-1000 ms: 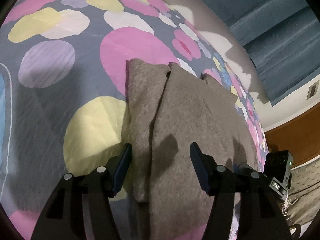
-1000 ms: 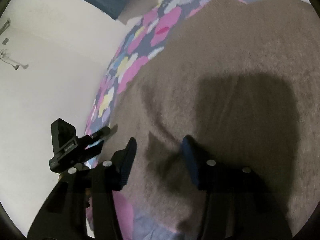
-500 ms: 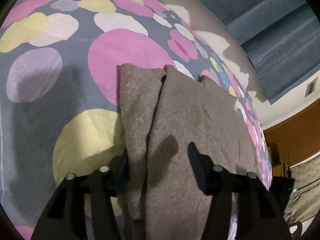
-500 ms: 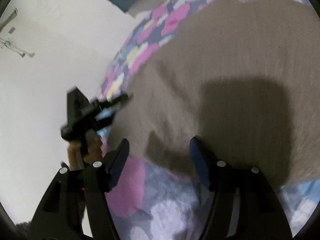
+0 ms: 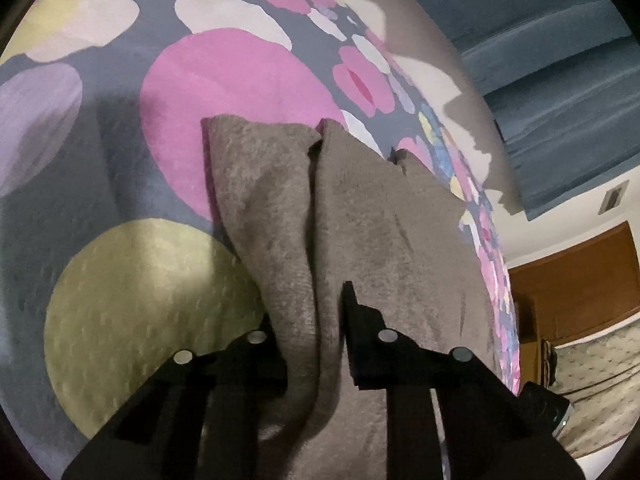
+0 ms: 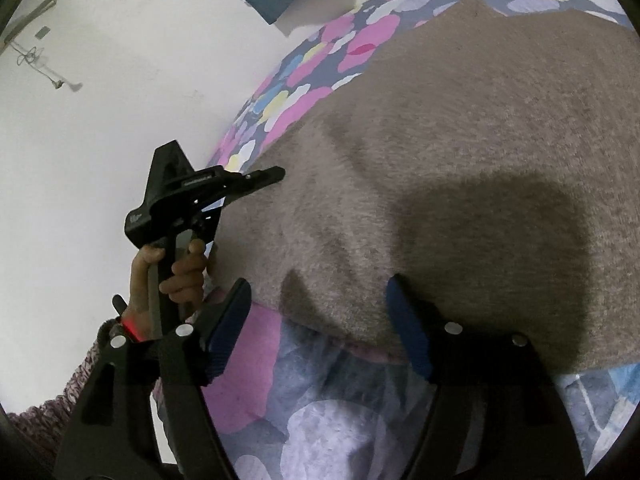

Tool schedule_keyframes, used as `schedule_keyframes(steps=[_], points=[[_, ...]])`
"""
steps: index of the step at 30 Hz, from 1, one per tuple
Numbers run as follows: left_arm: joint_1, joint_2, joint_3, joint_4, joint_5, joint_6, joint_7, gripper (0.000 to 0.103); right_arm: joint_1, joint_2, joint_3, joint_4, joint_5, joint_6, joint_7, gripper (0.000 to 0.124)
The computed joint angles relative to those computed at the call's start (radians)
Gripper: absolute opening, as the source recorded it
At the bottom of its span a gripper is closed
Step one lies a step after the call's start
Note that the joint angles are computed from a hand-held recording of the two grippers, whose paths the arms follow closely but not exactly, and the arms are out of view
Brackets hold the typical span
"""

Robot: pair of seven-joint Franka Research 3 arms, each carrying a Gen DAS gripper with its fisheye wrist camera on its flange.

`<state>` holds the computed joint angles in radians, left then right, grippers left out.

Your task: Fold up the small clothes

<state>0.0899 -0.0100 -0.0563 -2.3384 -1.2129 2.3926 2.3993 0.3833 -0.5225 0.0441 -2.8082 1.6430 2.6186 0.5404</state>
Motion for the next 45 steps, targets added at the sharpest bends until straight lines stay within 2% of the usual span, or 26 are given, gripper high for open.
schedule_keyframes(steps=[3,6,9,13,19,23,26,29,32,34,37,40,45], points=[[-0.021,-0.042,-0.015,-0.005,0.031,0.034,-0.026,0.016,-0.010,-0.033,-0.034,-0.024,-0.023,-0.055,0.037,0.071],[-0.058,-0.083,-0.028,-0.001,0.059,0.066,-0.078,0.016,-0.040,-0.081,-0.081,-0.054,-0.104,-0.145,0.115,0.071],[-0.107,-0.101,-0.043,0.029,0.093,0.092,-0.152,0.015,-0.072,-0.151,-0.091,-0.088,-0.189,-0.165,0.172,0.071],[-0.182,-0.103,-0.072,0.081,0.153,0.141,-0.246,0.015,-0.137,-0.281,-0.143,-0.145,-0.333,-0.205,0.237,0.071],[-0.291,-0.032,-0.137,0.167,0.247,0.201,-0.357,0.012,-0.273,-0.404,-0.266,-0.192,-0.493,-0.301,0.287,0.071],[-0.347,0.068,-0.193,0.202,0.331,0.257,-0.433,0.011,-0.371,-0.421,-0.326,-0.203,-0.568,-0.353,0.297,0.071],[-0.368,0.130,-0.225,0.210,0.430,0.313,-0.524,0.011,-0.445,-0.427,-0.362,-0.215,-0.609,-0.394,0.301,0.071],[-0.368,0.155,-0.256,0.208,0.472,0.357,-0.572,0.012,-0.503,-0.413,-0.390,-0.212,-0.634,-0.438,0.293,0.071],[-0.351,0.144,-0.298,0.193,0.414,0.405,-0.515,0.024,-0.524,-0.389,-0.389,-0.203,-0.614,-0.445,0.281,0.071],[-0.348,0.128,-0.310,0.190,0.377,0.396,-0.477,0.040,-0.534,-0.375,-0.390,-0.199,-0.596,-0.451,0.275,0.071],[-0.359,0.089,-0.303,0.168,0.331,0.386,-0.457,0.058,-0.554,-0.380,-0.379,-0.203,-0.582,-0.458,0.286,0.071],[-0.388,0.027,-0.286,0.125,0.264,0.408,-0.430,0.064,-0.560,-0.373,-0.366,-0.192,-0.578,-0.453,0.285,0.071],[-0.456,-0.112,-0.235,-0.013,0.259,0.539,-0.346,0.077,-0.543,-0.304,-0.370,-0.139,-0.573,-0.461,0.266,0.071]])
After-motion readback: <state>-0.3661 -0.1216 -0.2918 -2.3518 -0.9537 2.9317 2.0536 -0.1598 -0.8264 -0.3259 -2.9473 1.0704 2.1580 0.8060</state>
